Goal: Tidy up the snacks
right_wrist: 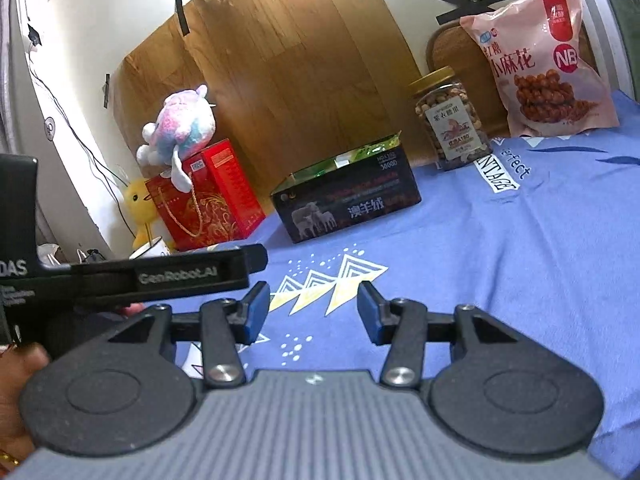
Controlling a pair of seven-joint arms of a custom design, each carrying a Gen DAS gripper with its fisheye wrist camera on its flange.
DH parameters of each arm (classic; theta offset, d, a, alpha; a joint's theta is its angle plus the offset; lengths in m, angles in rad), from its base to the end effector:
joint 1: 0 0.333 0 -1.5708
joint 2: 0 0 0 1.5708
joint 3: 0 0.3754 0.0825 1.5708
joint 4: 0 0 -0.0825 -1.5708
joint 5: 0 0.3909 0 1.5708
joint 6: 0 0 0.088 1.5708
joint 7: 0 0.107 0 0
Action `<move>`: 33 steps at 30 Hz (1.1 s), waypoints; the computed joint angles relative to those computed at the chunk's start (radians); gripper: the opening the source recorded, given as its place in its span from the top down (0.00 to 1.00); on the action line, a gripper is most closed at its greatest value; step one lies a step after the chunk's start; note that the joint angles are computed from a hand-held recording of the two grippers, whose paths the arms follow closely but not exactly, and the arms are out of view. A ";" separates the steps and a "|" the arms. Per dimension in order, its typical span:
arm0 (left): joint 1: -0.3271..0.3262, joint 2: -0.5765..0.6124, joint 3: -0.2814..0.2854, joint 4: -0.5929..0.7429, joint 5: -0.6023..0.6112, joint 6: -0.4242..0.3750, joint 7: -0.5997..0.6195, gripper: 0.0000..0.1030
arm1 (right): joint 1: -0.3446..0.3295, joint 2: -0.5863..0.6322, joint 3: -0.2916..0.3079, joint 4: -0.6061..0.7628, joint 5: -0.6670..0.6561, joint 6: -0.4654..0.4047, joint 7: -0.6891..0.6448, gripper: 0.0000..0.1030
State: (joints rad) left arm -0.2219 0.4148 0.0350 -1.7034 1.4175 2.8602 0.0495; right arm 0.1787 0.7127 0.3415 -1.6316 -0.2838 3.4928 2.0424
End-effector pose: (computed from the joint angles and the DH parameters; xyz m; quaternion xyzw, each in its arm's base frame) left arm 0.6931 -0.1901 0.4506 -0.6377 0.5995 -0.2991 0.3801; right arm 0.6924 0.3459 0.4103 -0.6269 0.5369 -0.1269 0.5501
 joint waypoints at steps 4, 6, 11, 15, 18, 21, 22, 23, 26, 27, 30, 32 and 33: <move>0.003 -0.007 0.001 -0.007 -0.012 -0.003 -0.008 0.00 | 0.014 -0.007 -0.015 -0.008 0.014 0.015 0.004 0.45; -0.001 -0.007 0.001 -0.005 -0.020 -0.025 0.005 0.00 | 0.021 -0.009 -0.023 -0.010 0.017 0.016 0.007 0.44; -0.012 -0.012 -0.007 -0.006 -0.039 -0.102 0.046 0.00 | 0.038 -0.014 -0.049 -0.013 0.029 0.015 0.001 0.40; -0.029 -0.012 -0.005 -0.001 -0.031 -0.179 0.067 0.00 | 0.070 -0.018 -0.085 -0.017 0.071 0.012 -0.007 0.38; -0.036 -0.014 -0.008 -0.002 0.009 -0.225 0.055 0.00 | 0.079 -0.019 -0.091 -0.020 0.094 0.012 -0.006 0.37; -0.019 -0.014 -0.018 -0.003 0.015 -0.217 0.053 0.00 | 0.085 -0.018 -0.095 -0.019 0.109 0.011 -0.005 0.36; -0.017 -0.016 -0.018 -0.005 0.027 -0.215 0.040 0.00 | 0.091 -0.018 -0.099 -0.019 0.116 0.012 -0.006 0.36; -0.017 -0.017 -0.019 -0.006 0.038 -0.218 0.033 0.00 | 0.092 -0.018 -0.100 -0.019 0.118 0.013 -0.006 0.36; -0.011 -0.024 -0.027 -0.012 0.056 -0.219 0.045 0.00 | 0.090 -0.018 -0.095 -0.021 0.119 0.018 -0.005 0.36; -0.010 -0.027 -0.030 -0.016 0.059 -0.218 0.040 0.00 | 0.089 -0.019 -0.092 -0.023 0.118 0.020 -0.004 0.36; 0.001 -0.026 -0.040 -0.017 0.040 -0.206 0.053 0.00 | 0.094 -0.020 -0.096 -0.024 0.124 0.025 0.000 0.35; 0.010 -0.023 -0.044 -0.016 0.014 -0.189 0.078 0.00 | 0.096 -0.020 -0.098 -0.024 0.123 0.028 0.001 0.35; 0.014 -0.021 -0.046 -0.016 -0.006 -0.179 0.093 0.00 | 0.098 -0.020 -0.101 -0.025 0.124 0.029 0.001 0.35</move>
State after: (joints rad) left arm -0.2082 0.3936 -0.0111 -1.7189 1.4118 2.6809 0.1428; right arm 0.2765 0.6926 0.2402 -1.6568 -0.1597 3.5216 2.0430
